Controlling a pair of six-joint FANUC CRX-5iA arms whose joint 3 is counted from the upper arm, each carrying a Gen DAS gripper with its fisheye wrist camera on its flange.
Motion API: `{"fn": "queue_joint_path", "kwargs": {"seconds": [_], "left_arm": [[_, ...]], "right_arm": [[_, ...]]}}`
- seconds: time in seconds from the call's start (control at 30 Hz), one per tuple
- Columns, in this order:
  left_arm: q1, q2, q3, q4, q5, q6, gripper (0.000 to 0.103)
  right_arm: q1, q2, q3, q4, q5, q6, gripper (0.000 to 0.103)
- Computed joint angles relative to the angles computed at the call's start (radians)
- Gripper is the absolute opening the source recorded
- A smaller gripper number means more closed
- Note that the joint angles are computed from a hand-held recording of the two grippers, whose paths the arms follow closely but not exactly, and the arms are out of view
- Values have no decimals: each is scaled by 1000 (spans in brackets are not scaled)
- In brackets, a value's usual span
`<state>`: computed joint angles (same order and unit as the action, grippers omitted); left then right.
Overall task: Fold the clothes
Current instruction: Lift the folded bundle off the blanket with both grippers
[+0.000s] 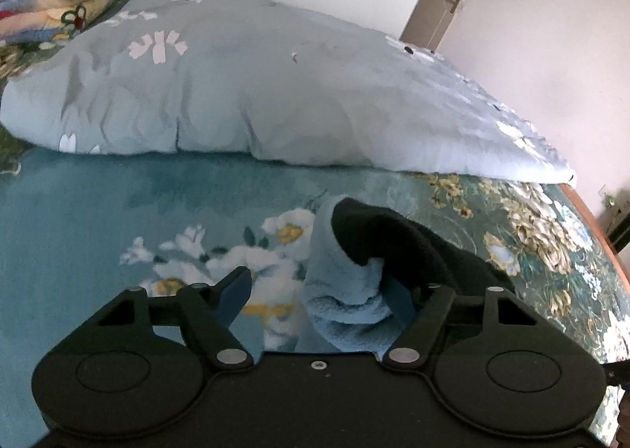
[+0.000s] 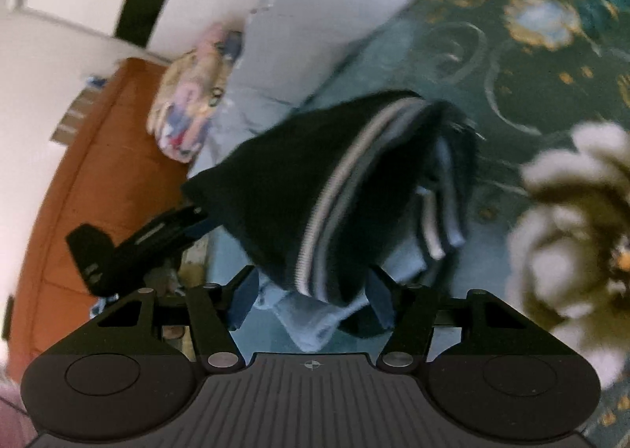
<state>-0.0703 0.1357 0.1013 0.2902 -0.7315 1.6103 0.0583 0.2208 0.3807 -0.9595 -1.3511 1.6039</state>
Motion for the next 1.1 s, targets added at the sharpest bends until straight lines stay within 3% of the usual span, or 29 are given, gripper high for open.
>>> {"fn": "queue_joint_path", "kwargs": {"seconds": [0.3, 0.33, 0.43, 0.67, 0.8, 0.93, 1.03, 1.1], "left_arm": [[-7, 20, -12, 49, 37, 14, 54], [-8, 22, -9, 44, 39, 23, 51], [-14, 26, 4, 16, 53, 55, 44], [-32, 61, 74, -65, 13, 127, 43], [-39, 49, 72, -110, 16, 238, 32], [-34, -11, 0, -95, 57, 337, 26], [-27, -74, -82, -49, 95, 374, 25], [-22, -109, -127, -32, 96, 395, 25]], "right_arm": [[-18, -12, -13, -66, 42, 102, 56], [-23, -3, -10, -83, 36, 111, 51], [-51, 36, 16, -178, -2, 150, 41], [-35, 81, 17, -201, -20, 109, 41], [-84, 85, -25, -360, -26, 96, 33], [-152, 134, 2, -546, -121, 110, 27], [-166, 185, 93, -568, -237, 117, 27], [-154, 210, 160, -518, -307, 117, 25]]}}
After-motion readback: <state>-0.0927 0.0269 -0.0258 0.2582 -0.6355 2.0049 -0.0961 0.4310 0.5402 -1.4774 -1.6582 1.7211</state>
